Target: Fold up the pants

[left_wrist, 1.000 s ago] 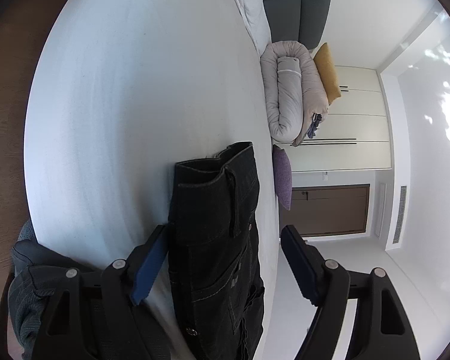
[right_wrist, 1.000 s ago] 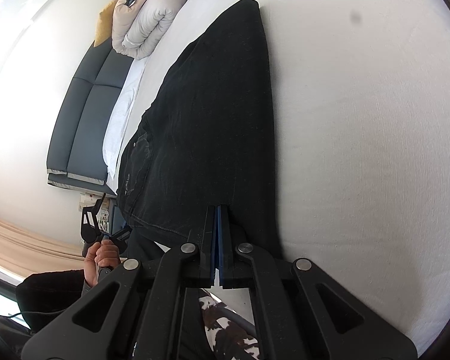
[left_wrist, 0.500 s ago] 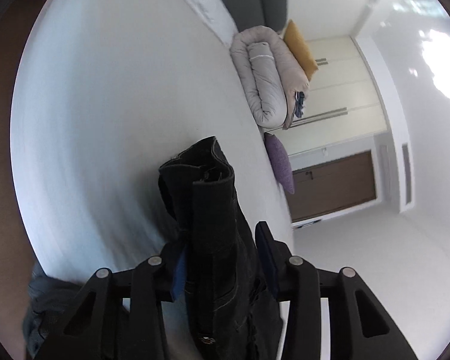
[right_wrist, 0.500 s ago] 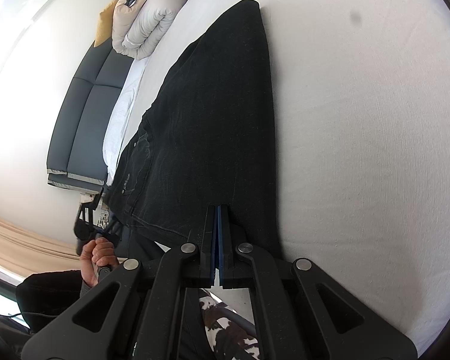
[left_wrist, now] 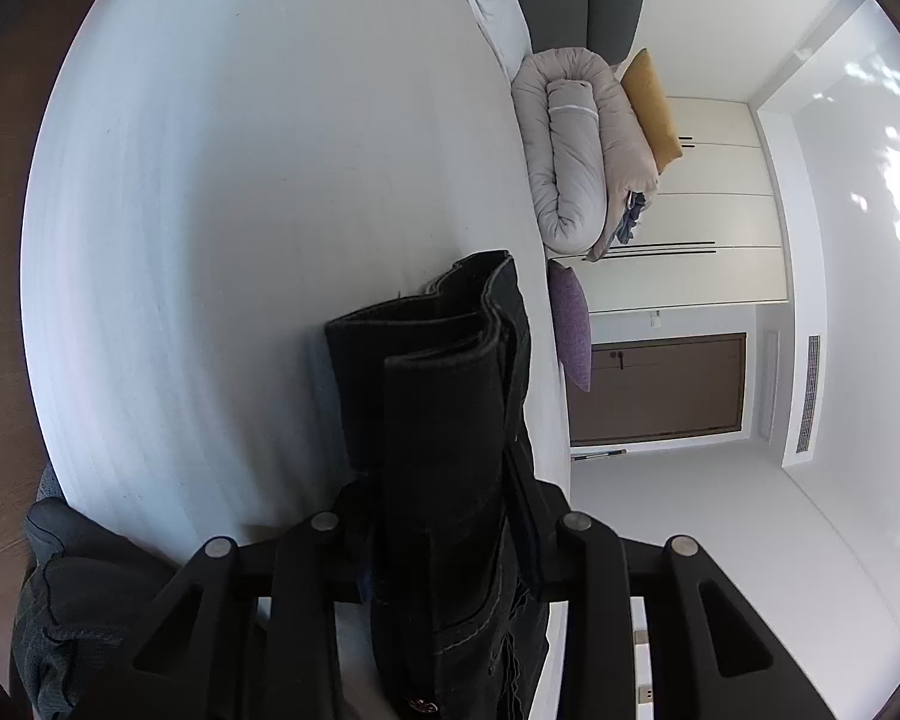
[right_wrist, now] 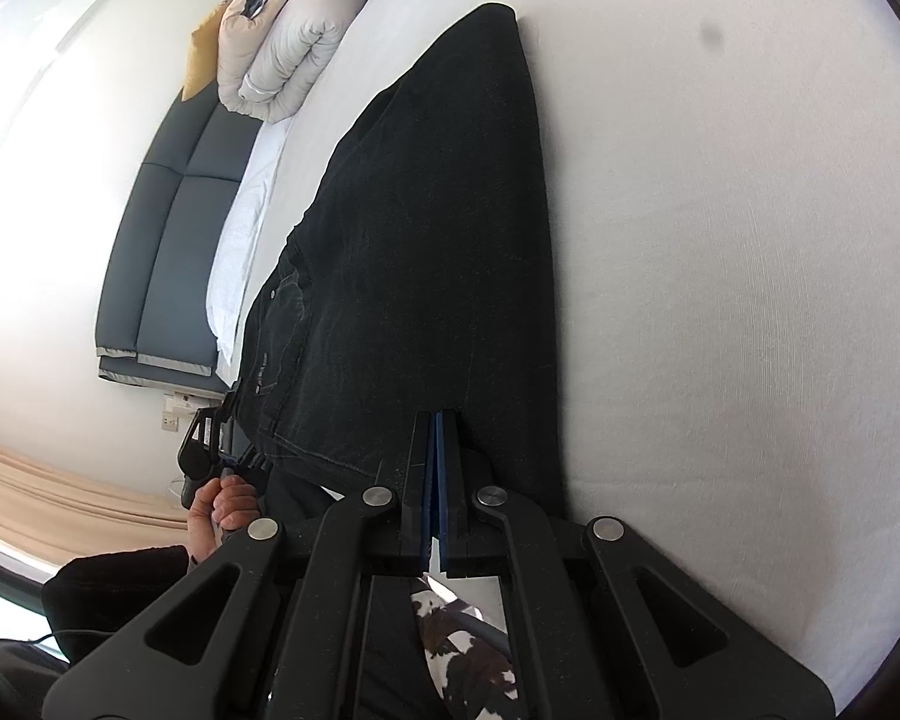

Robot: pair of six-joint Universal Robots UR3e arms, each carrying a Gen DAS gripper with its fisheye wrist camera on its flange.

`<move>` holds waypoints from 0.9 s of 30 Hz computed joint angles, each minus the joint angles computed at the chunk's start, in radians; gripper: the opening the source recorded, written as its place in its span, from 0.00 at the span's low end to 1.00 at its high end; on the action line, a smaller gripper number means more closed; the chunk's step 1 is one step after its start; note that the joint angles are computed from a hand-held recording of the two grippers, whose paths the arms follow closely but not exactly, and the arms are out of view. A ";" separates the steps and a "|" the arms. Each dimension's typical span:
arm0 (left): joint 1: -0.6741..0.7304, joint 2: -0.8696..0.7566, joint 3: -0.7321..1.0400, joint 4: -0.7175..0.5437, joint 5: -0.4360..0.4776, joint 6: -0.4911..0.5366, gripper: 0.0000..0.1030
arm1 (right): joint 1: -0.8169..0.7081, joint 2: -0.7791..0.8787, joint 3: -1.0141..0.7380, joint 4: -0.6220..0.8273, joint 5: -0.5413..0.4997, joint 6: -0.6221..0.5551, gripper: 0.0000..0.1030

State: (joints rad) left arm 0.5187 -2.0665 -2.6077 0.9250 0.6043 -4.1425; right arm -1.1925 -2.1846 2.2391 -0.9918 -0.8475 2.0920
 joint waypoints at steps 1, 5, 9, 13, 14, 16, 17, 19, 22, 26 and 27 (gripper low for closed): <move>0.001 -0.009 0.001 0.013 0.001 -0.013 0.31 | 0.014 0.002 -0.027 0.009 0.004 0.016 0.00; -0.020 -0.016 0.011 0.032 0.040 -0.038 0.24 | 0.163 0.081 -0.170 -0.010 0.102 0.104 0.04; -0.058 0.065 0.016 -0.060 0.110 0.007 0.22 | 0.467 0.286 -0.274 -0.377 0.221 0.429 0.04; -0.077 0.101 0.024 -0.114 0.144 0.042 0.21 | 0.761 0.601 -0.411 -0.809 0.222 0.781 0.04; -0.079 0.096 0.030 -0.114 0.145 0.040 0.21 | 0.814 0.672 -0.460 -0.861 0.225 0.834 0.04; -0.074 0.095 0.027 -0.114 0.141 0.046 0.21 | 0.904 0.793 -0.533 -0.962 0.209 0.939 0.04; -0.072 0.098 0.023 -0.115 0.140 0.050 0.21 | 0.934 0.838 -0.565 -0.988 0.197 0.971 0.04; -0.069 0.106 0.016 -0.120 0.139 0.061 0.21 | 0.978 0.915 -0.611 -1.035 0.165 1.018 0.04; -0.066 0.121 0.002 -0.131 0.141 0.080 0.21 | 0.999 0.988 -0.595 -1.128 0.111 1.075 0.00; -0.098 0.212 0.017 -0.234 0.191 0.123 0.20 | 0.970 0.960 -0.475 -1.264 0.140 1.071 0.00; -0.111 0.253 0.028 -0.281 0.208 0.138 0.20 | 0.978 0.949 -0.459 -1.301 0.119 1.073 0.00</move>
State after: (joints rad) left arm 0.4075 -1.8133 -2.5798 0.6443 0.8121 -4.0045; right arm -0.2147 -1.2359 1.7805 -2.2931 -0.7285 3.1652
